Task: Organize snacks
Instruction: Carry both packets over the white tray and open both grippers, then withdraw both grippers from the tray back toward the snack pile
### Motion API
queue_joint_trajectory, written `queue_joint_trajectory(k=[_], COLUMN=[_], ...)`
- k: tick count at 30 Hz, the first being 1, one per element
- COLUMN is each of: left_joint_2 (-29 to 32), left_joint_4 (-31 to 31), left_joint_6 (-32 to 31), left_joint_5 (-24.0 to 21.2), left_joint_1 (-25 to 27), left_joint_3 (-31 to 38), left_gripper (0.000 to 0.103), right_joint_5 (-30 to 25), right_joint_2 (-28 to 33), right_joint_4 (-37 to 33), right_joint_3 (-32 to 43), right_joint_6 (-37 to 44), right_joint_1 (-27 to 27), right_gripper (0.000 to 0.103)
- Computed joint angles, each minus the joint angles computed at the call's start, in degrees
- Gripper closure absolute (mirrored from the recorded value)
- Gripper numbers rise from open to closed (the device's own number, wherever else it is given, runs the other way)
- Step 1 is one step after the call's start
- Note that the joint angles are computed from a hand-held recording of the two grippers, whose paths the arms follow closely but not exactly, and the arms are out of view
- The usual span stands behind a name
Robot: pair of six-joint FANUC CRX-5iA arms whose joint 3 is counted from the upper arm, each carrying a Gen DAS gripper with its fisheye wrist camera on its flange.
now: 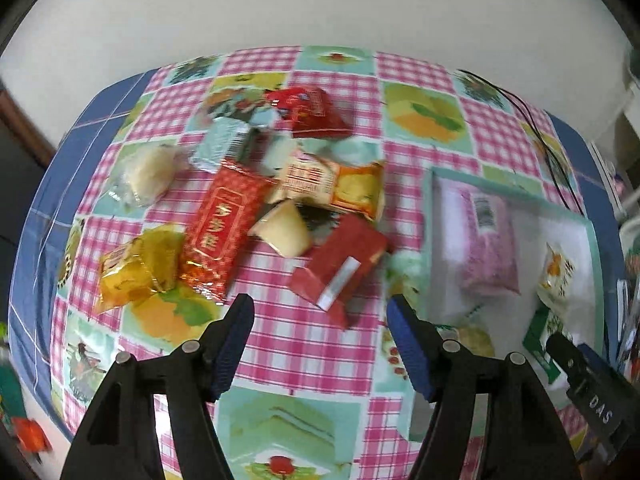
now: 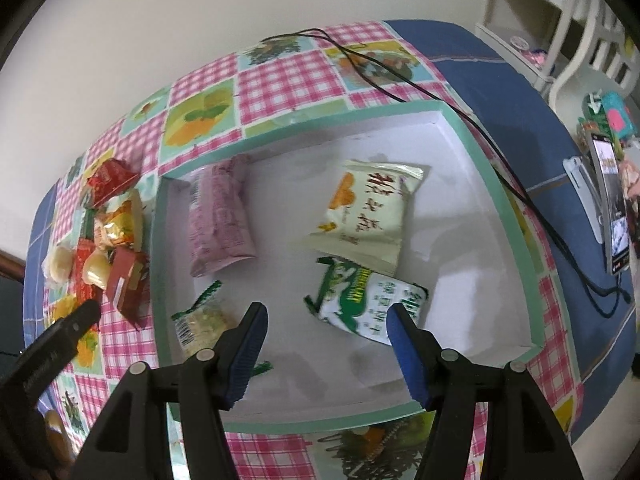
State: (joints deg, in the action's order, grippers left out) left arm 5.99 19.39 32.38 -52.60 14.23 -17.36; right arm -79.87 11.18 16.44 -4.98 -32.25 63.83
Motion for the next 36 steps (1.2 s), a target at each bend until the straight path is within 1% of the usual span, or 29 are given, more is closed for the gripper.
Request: queue_joint_trajectory(k=[5,7,9,11,12,13,14,15,19,26,30,33,36], left_joint_2=[0.67,0.73,0.72,0.43,0.43,0.44,0.46,0.45,0.15,-0.24,-0.58,-1.22,-1.13], left_joint_4=[0.3,0.1,-0.42,-1.06,-1.49,-1.8,-2.0,-2.1,-2.14,-2.89,-1.64,0.52,1.72], left_joint_6=[0.23,0.5,1.03,1.1,1.22,1.31,1.43,1.52,1.54,1.37,-0.06,-2.27,-2.66], left_joint_5=[0.05,0.04,0.4,1.78,2.3,2.64,2.95,3.35,5.19,7.79,8.4,10.36,11.6], left_joint_1=[0.73,0.86,0.67,0.4,0.23,0.13,0.08,0.06,0.05,-0.1,0.14,0.59,1.09], left_joint_3=[0.98,1.19,1.31,0.92,0.86,0.8,0.72,0.61,0.01,-0.69,-1.25,-2.53,-2.65], left_gripper=[0.033,0.032,0.013,0.01,0.01,0.009,0.007,0.006,0.005,0.004,0.004,0.004,0.004], right_joint_5=[-0.17,-0.14,0.07,0.77,1.02,1.11,0.98,0.8,0.81,0.6,1.04,0.56,2.06], right_joint_2=[1.52,1.87,2.16,2.32,2.49,2.78,3.15,3.45,3.75,4.07,4.62,5.63,5.8], right_joint_4=[0.66,0.49,0.18,-0.18,-0.46,-0.85,-1.31,-1.64,-1.6,1.72,5.09,6.1,7.05], right_joint_3=[1.87,2.25,2.5,2.44,2.47,2.62,2.94,3.19,3.16,2.81,2.24,2.98,2.83], right_joint_6=[2.08,2.55,3.17,3.75,4.09,4.55,5.08,5.58,5.83,4.29,3.6,4.25,3.68], right_joint_1=[-0.31,-0.46,-0.66,-0.86,-0.96,-1.09,-1.19,-1.3,-1.26,-0.31,0.49,0.62,0.71], right_gripper=[0.037,0.037,0.037,0.026,0.016,0.011,0.003,0.0,0.0,0.0,0.0,0.0,0.0])
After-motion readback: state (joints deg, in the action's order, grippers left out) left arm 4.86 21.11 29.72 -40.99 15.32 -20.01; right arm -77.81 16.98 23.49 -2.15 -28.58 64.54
